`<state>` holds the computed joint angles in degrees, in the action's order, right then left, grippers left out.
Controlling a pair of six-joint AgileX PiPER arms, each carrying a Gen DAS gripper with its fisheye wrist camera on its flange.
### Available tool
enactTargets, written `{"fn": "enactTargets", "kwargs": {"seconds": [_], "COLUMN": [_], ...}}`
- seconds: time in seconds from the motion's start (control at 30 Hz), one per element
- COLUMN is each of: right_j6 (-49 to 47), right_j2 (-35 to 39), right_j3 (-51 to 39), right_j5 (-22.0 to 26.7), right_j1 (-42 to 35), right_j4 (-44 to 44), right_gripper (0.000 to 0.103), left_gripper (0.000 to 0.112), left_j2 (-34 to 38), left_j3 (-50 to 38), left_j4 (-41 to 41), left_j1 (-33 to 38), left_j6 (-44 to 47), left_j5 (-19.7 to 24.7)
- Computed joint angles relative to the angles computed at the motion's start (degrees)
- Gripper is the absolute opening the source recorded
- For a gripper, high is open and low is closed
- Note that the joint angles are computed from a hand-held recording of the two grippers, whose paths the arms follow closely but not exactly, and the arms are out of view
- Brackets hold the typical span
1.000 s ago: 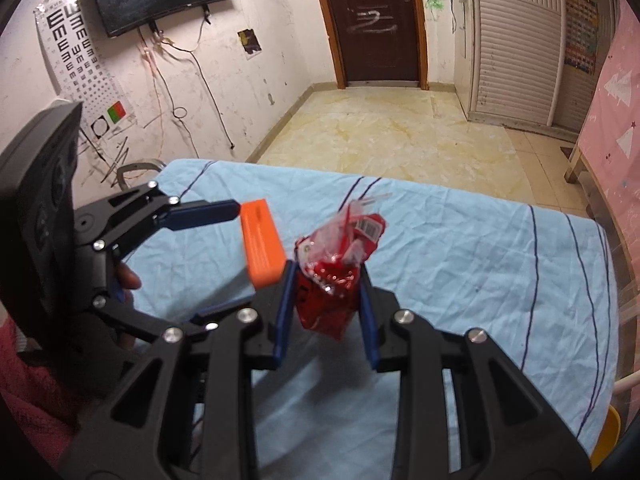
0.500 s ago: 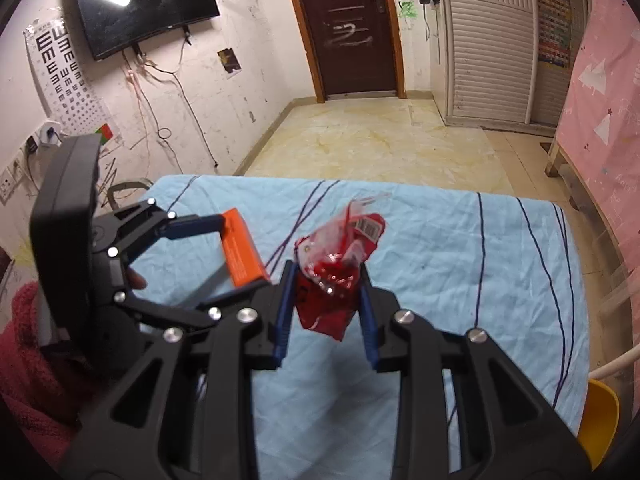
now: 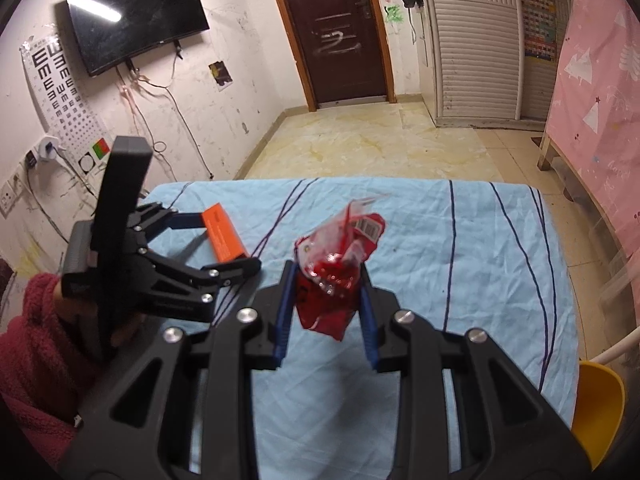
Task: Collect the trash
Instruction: 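Carry the orange box and red bag to the yellow bin and release both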
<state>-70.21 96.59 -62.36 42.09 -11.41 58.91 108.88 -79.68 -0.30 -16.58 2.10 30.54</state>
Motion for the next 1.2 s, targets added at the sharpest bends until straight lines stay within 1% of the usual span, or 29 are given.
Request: {"fn": "enactTargets", "kwargs": {"seconds": [0.03, 0.13, 0.23, 0.33, 0.47, 0.6, 0.87, 1.07, 1.13, 1.2], "right_j6": [-0.3, -1.5, -2.3, -3.6, -5.8, -8.2, -13.0, -16.2, -17.0, -17.4], "right_j2": [-0.2, -0.9, -1.7, -2.8, -3.9, -4.6, -4.9, -3.3, -2.3, -1.6], "right_j3": [0.2, 1.2, 1.9, 2.6, 3.2, 4.0, 5.0, 4.5, 3.9, 3.5], "right_j5": [0.1, 0.6, 1.2, 2.6, 5.2, 7.7, 14.3, 19.5, 20.5, 20.4], "right_j1": [-0.3, -1.6, -2.9, -4.9, -8.8, -13.1, -24.7, -36.0, -39.3, -41.6], "right_j4": [0.4, 1.5, 2.2, 2.9, 4.4, 6.0, 8.4, 9.1, 9.0, 9.0], "right_gripper": [0.028, 0.028, 0.028, 0.028, 0.028, 0.028, 0.028, 0.028, 0.028, 0.028], "left_gripper": [0.085, 0.084, 0.084, 0.084, 0.084, 0.084, 0.084, 0.085, 0.085, 0.084], "left_j2": [-0.1, -0.7, -1.3, -1.9, -3.2, -4.2, -2.4, 1.7, 2.8, 4.1], "left_j3": [0.4, 1.6, 2.9, 3.2, 3.3, 2.8, -3.7, -11.5, -13.9, -16.7], "left_j4": [0.4, 2.3, 8.5, 13.5, 17.8, 20.7, 26.7, 27.3, 26.8, 26.5], "left_j1": [-0.3, -1.5, -3.4, -5.4, -8.3, -11.6, -21.1, -27.3, -29.1, -30.9], "left_j6": [0.1, -0.5, -5.5, -10.0, -14.0, -17.2, -23.7, -25.8, -25.9, -26.1], "left_j5": [-0.5, -1.8, -3.1, -2.7, -1.9, -0.4, 5.3, 9.8, 10.9, 12.0]}}
